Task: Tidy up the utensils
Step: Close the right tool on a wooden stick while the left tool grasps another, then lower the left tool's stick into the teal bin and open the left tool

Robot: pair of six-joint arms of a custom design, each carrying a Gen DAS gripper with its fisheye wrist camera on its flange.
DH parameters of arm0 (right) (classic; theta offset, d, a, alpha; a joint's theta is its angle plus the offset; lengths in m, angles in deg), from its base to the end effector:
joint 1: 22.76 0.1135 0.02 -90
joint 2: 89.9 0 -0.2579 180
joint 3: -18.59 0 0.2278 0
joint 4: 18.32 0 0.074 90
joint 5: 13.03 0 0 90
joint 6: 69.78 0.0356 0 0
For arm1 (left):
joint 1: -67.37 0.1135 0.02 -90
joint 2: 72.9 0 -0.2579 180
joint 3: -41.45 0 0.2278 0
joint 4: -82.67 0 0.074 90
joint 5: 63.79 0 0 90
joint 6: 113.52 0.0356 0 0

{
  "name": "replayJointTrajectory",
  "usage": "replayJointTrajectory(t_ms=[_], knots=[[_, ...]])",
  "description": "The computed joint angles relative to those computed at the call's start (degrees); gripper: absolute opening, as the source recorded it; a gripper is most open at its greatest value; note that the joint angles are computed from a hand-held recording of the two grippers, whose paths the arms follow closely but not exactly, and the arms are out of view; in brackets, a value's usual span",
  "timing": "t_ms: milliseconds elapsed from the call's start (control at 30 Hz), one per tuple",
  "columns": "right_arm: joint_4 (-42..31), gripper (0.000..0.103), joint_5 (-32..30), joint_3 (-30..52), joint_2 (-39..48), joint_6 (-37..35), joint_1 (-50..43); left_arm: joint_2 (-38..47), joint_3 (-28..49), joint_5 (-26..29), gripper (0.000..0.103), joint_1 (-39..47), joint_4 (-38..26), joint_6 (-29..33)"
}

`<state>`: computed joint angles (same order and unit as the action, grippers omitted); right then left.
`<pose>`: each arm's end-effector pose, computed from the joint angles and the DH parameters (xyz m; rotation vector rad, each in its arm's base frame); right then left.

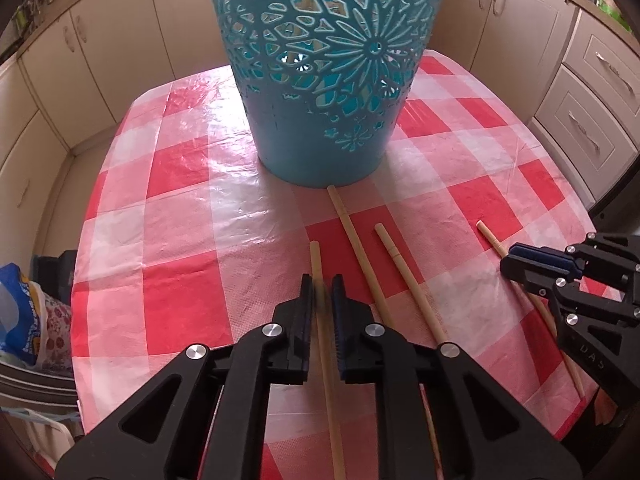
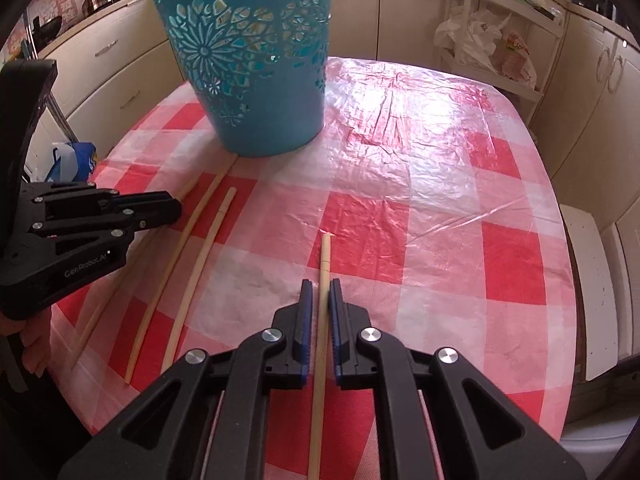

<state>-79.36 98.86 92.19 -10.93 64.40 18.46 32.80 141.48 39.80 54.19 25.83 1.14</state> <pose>0.1895 0.1484 0.2472 0.1711 2.5818 -0.0013 0.3550 -0.0917 0.2429 0.9257 2.4642 -0.2476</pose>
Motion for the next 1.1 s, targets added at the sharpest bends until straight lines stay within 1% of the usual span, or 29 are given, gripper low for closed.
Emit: replayJointTrajectory(t_ms=[33,100,167,200,267,367,500,567,733,967,1100], knots=[[0.53,0.006,-0.62,-0.31,-0.29,-0.07,-0.31,-0.11,-0.29,0.33,0.006,0.04,0.33,0.25],[3.26,0.006,-2.57,-2.88,-2.77,1.31,-1.77,-0.09,-0.08,1.86,0.005,0.83,-0.15,-0.13],[8.72,0.006,-4.97,-7.71,-7.57,4.07,-3.32,-1.11,-1.31,3.7,0.005,2.28,1.37,-1.42],[11.35,0.006,-4.75,-9.71,-9.63,5.15,-3.34,-1.61,-1.79,4.96,0.005,3.2,1.96,-2.15],[13.23,0.006,-2.46,-11.29,-11.05,7.67,-2.42,-3.19,-3.52,8.06,0.005,5.36,4.33,-3.62],[16.09,0.006,-1.25,-13.2,-12.15,10.67,-2.36,-5.79,-6.24,13.38,0.005,8.58,8.54,-6.19],[18.62,0.006,0.49,-14.16,-12.74,11.76,-2.46,-9.98,-9.22,21.26,0.005,12.39,14.79,-10.18],[20.53,0.006,-0.07,-15.22,-12.9,11.78,-3.12,-11.66,-9.81,23.44,0.005,13.15,17.45,-12.37],[20.54,0.006,-1.04,-15.42,-12.08,11.96,-4.44,-13.6,-9.26,25.18,0.005,12.77,21.65,-17.17],[20.14,0.006,-2.24,-14.11,-9.78,11.02,-4.32,-15.48,-7.79,27.37,0.005,13.09,25.91,-22.0],[20.64,0.006,-5.0,-14.34,-9.45,9.97,-5.75,-14.75,-4.78,27.76,0.005,13.07,26.02,-23.58]])
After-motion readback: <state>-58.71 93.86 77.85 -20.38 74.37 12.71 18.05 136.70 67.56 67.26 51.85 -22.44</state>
